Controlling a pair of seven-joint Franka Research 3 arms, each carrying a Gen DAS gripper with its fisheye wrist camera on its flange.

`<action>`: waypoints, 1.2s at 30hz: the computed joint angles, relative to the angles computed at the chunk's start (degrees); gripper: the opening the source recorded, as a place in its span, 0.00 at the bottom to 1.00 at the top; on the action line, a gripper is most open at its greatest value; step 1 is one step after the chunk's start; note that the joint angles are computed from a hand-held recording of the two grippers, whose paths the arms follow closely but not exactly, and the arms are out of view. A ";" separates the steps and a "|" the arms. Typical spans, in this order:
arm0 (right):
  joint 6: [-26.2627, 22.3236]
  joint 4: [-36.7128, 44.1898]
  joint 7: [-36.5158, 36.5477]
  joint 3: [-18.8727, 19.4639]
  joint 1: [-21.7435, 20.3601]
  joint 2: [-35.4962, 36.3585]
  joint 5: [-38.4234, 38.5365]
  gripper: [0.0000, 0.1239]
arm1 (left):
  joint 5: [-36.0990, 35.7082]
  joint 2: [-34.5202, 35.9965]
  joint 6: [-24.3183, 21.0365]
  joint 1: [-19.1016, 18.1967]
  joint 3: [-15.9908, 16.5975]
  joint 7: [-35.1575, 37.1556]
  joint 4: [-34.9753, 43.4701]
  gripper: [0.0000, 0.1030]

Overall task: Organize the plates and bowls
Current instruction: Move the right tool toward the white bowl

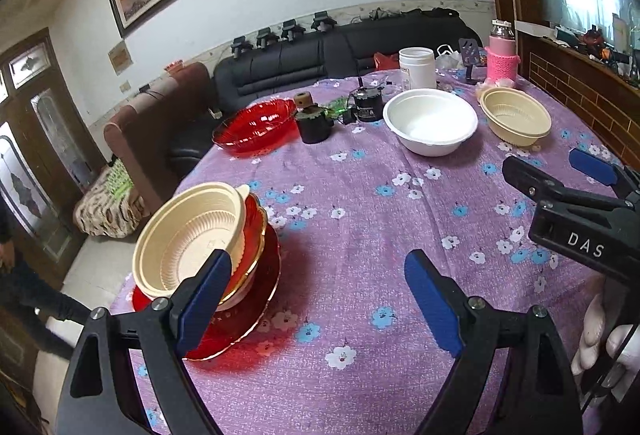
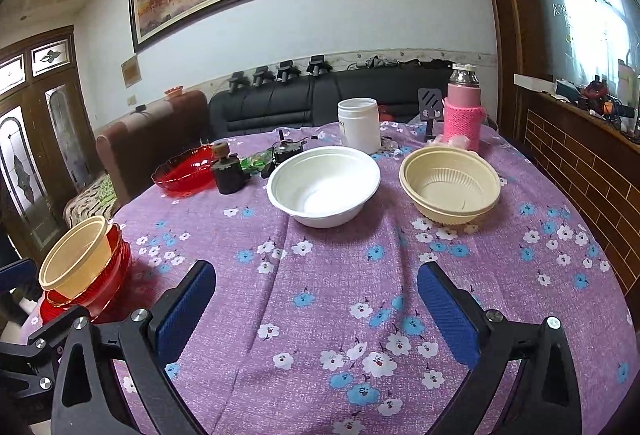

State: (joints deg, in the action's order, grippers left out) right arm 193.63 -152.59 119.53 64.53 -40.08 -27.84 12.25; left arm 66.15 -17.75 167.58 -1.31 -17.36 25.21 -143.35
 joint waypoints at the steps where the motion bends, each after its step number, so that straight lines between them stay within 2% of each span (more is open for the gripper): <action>1: -0.31 -0.06 -0.09 -0.49 0.30 -0.06 -0.04 0.82 | -1.03 0.00 0.56 -0.36 0.67 1.04 -0.15 0.85; 5: -1.75 -0.47 -0.20 -2.38 0.97 -1.36 -0.55 0.82 | -3.80 -0.81 3.22 0.06 1.65 3.54 -0.94 0.85; 8: -3.45 -1.07 -0.13 -5.37 2.26 -2.59 -1.52 0.82 | -6.43 -1.17 5.04 0.56 1.97 6.05 -1.61 0.85; 11: -6.45 -1.53 -0.25 -10.07 4.30 -5.00 -3.27 0.82 | -14.05 -1.36 6.96 -2.22 5.38 13.67 -2.84 0.85; 14: -9.80 -1.53 -0.39 -14.25 5.05 -9.62 -5.93 0.82 | -24.78 -2.32 8.28 -10.02 13.32 25.44 -3.76 0.85; 15: -11.28 -1.19 -0.94 -16.34 5.60 -11.13 -7.02 0.82 | -29.45 -3.10 8.53 -14.23 17.48 31.40 -3.65 0.85; 18: -15.16 1.00 -3.00 -23.46 7.84 -13.99 -10.13 0.82 | -35.46 -4.93 8.33 -19.94 23.12 40.20 -2.21 0.85; 20: -17.97 4.10 -3.83 -27.90 8.87 -14.78 -11.67 0.82 | -39.33 -5.80 6.71 -24.96 27.85 45.74 0.23 0.86; 21: -18.90 5.73 -4.01 -29.65 9.40 -14.37 -12.27 0.82 | -43.93 -5.94 4.86 -29.41 31.60 51.13 2.41 0.86; 23: -21.97 10.66 -4.42 -33.09 10.16 -13.03 -13.48 0.82 | -50.05 -5.28 1.20 -34.88 36.16 57.39 6.53 0.87; 25: -24.48 15.69 -3.68 -33.52 8.74 -11.61 -15.51 0.82 | -55.49 -3.51 -3.13 -37.63 38.71 61.53 11.94 0.87; 27: -27.20 21.18 -3.08 -32.80 6.60 -9.53 -18.36 0.82 | -58.84 -0.56 -6.75 -37.76 39.35 64.27 17.66 0.87; 31: -33.52 31.06 -3.70 -31.75 6.26 -1.48 -22.88 0.82 | -57.88 5.38 -7.71 -32.30 36.13 62.20 24.99 0.88; 34: -36.24 34.67 -4.25 -31.45 8.51 5.68 -24.94 0.82 | -64.83 10.84 -8.95 -31.53 36.34 64.96 30.19 0.88; 36: -35.16 34.17 -5.77 -33.80 12.99 10.89 -22.19 0.82 | -70.41 15.21 -11.14 -30.97 35.93 66.98 33.54 0.88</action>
